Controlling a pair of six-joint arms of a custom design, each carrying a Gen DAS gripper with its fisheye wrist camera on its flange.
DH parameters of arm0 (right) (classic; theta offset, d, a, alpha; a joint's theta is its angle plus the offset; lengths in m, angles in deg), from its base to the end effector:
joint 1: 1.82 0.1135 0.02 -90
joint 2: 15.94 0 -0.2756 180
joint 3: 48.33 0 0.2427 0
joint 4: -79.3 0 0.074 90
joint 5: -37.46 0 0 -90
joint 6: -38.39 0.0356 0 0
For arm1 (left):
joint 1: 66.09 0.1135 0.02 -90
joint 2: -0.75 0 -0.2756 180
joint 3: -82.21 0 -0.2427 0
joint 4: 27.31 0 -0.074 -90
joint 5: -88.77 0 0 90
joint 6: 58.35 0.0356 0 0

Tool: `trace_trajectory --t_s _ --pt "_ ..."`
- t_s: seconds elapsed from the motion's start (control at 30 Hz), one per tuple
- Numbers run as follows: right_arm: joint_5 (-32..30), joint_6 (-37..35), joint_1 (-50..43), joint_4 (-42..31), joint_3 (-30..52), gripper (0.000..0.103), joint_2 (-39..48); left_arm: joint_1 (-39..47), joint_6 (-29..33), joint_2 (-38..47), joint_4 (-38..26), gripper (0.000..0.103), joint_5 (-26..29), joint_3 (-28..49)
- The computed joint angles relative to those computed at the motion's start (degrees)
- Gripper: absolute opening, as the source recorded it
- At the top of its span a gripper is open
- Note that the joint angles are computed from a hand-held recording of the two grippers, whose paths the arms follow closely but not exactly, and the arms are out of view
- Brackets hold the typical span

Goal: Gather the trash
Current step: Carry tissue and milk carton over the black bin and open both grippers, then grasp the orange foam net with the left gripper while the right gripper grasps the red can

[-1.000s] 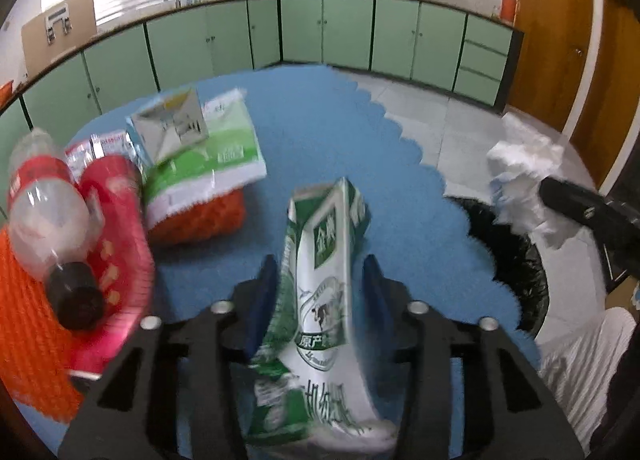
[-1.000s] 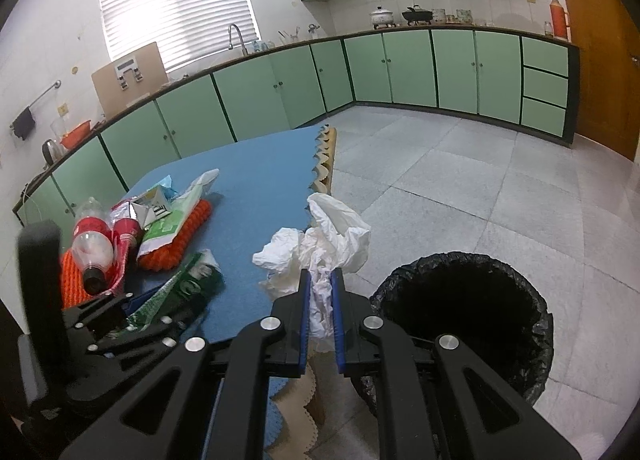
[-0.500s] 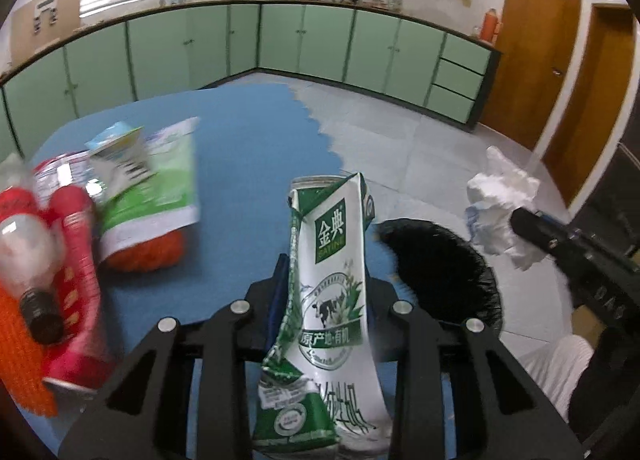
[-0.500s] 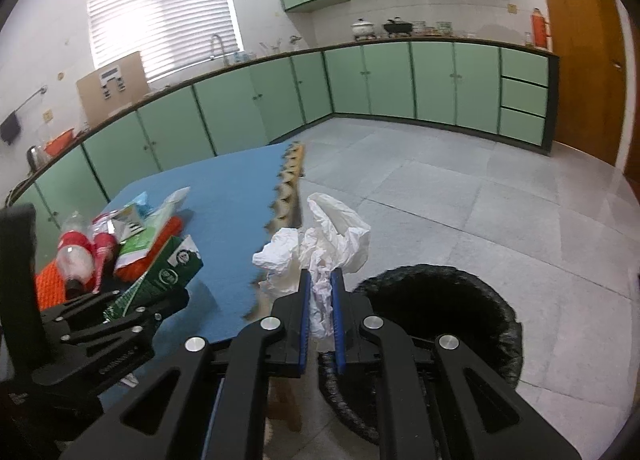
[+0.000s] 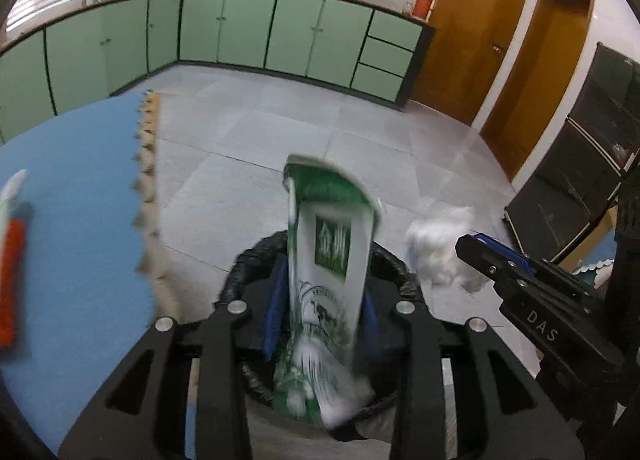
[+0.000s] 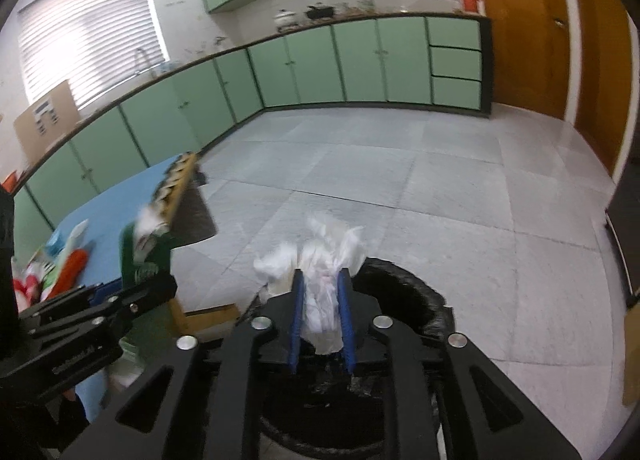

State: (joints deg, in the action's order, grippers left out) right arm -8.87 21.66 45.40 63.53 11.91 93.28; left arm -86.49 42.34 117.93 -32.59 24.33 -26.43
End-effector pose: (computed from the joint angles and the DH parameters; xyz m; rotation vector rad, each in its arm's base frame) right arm 0.2303 0.2127 0.1004 0.7116 2.1703 -0.0100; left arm 0.3524 -0.1474 0.1020 0.8401 2.2925 -0.6228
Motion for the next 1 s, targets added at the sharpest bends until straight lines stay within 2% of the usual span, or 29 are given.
trace_trajectory --t_s 0.07,0.2,0.33,0.5,0.67,0.87,0.93,1.0 --pt "0.1 0.8 -0.4 0.1 -1.0 0.026 -0.3 -1.5 -1.0 2.5 -1.0 0.048 -0.1 2.6" --pt "0.5 2.3 -0.2 0.8 -2.6 0.031 -0.7 -2.3 -1.6 3.8 -1.4 0.052 0.3 4.2" --pt "0.8 3.4 0.4 0.4 -2.3 0.037 -0.2 -2.1 -2.1 2.7 -0.4 0.067 2.4 3.1" --pt "1.9 4.4 1.2 -0.3 -2.6 0.038 -1.1 -0.9 -1.2 0.2 0.1 0.067 3.3 1.0" --pt "4.0 5.2 3.3 -4.7 -0.7 0.039 -2.0 1.7 -0.6 -4.2 2.6 0.067 1.7 -2.9" --pt "6.9 3.9 7.0 -9.5 6.6 0.054 -0.5 11.6 3.4 -12.9 6.8 0.07 -0.2 -10.8" --pt "7.4 1.7 7.9 -9.1 10.3 0.067 1.1 15.4 4.7 -15.4 7.1 0.072 -0.4 -12.2" --pt "7.6 -0.9 8.6 -8.1 13.8 0.072 2.9 19.8 6.1 -17.6 8.3 0.075 -0.8 -13.8"
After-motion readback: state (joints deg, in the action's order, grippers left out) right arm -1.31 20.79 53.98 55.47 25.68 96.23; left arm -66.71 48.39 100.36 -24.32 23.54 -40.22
